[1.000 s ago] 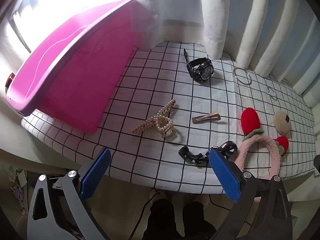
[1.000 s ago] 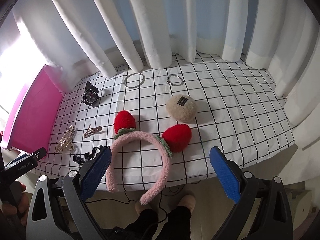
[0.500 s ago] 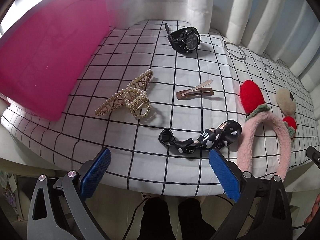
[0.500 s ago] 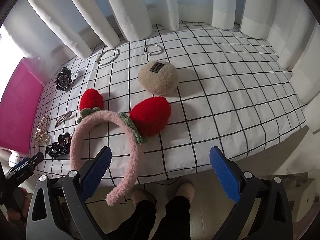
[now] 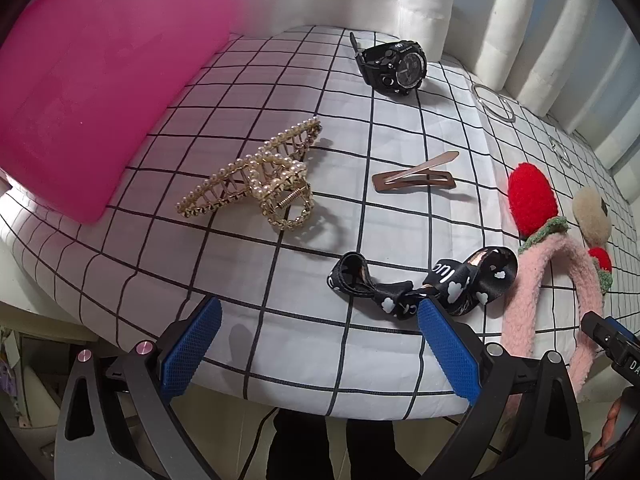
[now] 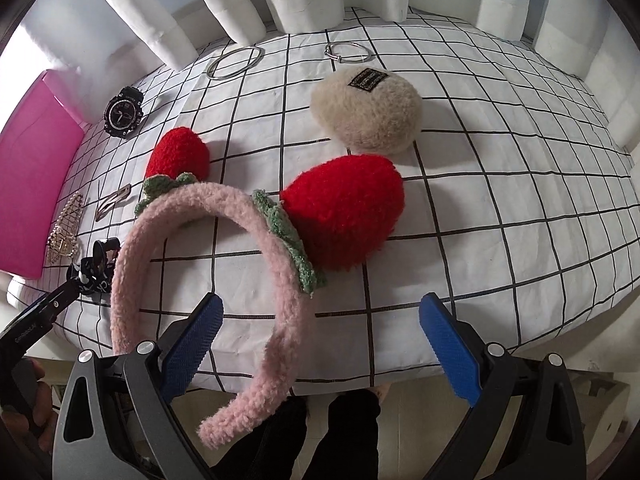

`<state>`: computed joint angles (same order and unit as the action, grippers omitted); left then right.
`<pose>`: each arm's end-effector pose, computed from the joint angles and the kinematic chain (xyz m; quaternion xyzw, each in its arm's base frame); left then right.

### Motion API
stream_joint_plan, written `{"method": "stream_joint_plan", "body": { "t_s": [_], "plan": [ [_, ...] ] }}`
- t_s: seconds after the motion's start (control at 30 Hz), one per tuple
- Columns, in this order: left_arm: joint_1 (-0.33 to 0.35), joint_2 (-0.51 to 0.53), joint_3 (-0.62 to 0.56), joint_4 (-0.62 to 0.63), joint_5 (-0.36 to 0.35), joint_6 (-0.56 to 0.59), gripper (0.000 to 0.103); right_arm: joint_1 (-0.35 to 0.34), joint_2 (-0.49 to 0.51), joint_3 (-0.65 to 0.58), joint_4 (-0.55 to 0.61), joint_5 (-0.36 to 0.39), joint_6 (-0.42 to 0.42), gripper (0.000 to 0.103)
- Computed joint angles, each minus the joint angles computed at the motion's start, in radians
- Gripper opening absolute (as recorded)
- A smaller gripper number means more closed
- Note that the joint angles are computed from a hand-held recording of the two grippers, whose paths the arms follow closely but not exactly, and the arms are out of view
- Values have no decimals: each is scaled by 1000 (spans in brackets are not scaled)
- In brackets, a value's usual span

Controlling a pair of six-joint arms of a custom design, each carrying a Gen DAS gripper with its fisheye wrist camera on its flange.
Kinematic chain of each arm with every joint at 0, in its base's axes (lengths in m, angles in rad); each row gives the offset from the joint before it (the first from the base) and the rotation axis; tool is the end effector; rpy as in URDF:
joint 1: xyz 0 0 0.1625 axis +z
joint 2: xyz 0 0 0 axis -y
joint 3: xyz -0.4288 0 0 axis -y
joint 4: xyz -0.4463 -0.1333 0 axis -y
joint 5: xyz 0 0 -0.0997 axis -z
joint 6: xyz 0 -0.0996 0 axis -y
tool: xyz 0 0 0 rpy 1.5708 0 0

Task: Organize jewelry
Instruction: 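Reach the left tool to the black scrunchie while the right tool reaches the pink headband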

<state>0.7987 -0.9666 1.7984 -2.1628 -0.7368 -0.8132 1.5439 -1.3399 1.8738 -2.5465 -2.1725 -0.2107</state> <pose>-0.2878 -0.5924 0.0968 0.0298 0.9085 -0.2096 0.3602 0.0606 -0.6094 0.3212 0.0209 -0.9339 0.1735 0.3119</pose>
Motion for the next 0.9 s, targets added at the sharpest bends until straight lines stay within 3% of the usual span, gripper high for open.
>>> {"method": "stream_joint_plan", "body": {
  "t_s": [0.27,0.47,0.6,0.77,0.9],
  "plan": [
    [-9,30,4,-87,-33,90,97,3,25,4,-44,-27,-38,94],
    [5,66,-25,-107,-47,92,97,13,49,3,-96,-66,-74,94],
    [2,80,-26,-110,-20,102,97,22,70,-2,-122,-114,-113,94],
    [-6,100,-39,-73,23,106,98,19,77,9,-183,-107,-155,94],
    [-12,105,-19,-130,49,120,98,14,77,25,-241,-88,-202,94]
  ]
}}
